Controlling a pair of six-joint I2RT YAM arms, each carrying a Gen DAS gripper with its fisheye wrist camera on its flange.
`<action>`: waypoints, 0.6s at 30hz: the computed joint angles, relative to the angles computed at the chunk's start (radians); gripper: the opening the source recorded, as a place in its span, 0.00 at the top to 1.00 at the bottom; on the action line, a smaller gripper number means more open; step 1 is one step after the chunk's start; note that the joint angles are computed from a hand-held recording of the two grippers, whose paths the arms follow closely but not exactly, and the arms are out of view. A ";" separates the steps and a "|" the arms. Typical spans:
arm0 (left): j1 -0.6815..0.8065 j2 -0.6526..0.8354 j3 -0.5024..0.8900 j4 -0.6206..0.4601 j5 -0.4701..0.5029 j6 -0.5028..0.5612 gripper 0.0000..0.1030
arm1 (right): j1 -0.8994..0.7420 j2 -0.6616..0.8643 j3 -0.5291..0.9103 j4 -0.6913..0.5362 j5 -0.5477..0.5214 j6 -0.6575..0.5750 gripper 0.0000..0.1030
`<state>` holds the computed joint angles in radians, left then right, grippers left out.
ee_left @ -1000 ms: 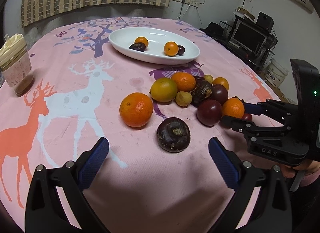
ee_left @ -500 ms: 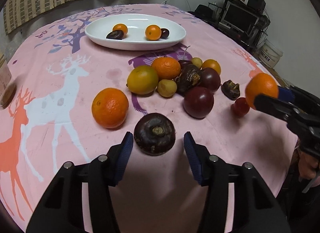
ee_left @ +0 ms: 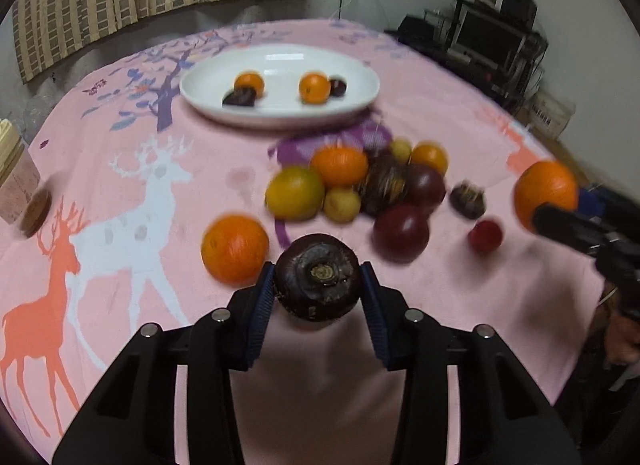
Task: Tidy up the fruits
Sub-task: 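Carry the mangosteen and tangerine onto the white plate and open both tools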
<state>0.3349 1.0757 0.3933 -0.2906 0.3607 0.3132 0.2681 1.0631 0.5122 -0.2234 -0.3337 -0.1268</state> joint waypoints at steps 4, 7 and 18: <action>0.008 0.057 0.151 0.020 0.011 -0.064 0.60 | -0.002 0.170 0.138 0.092 -0.026 0.060 0.57; -0.012 0.219 0.311 0.058 -0.004 -0.130 0.60 | 0.024 0.361 0.288 0.155 0.005 0.122 0.57; -0.065 0.859 0.893 0.027 -0.142 -0.228 0.60 | 0.065 0.971 0.918 0.010 0.099 0.182 0.56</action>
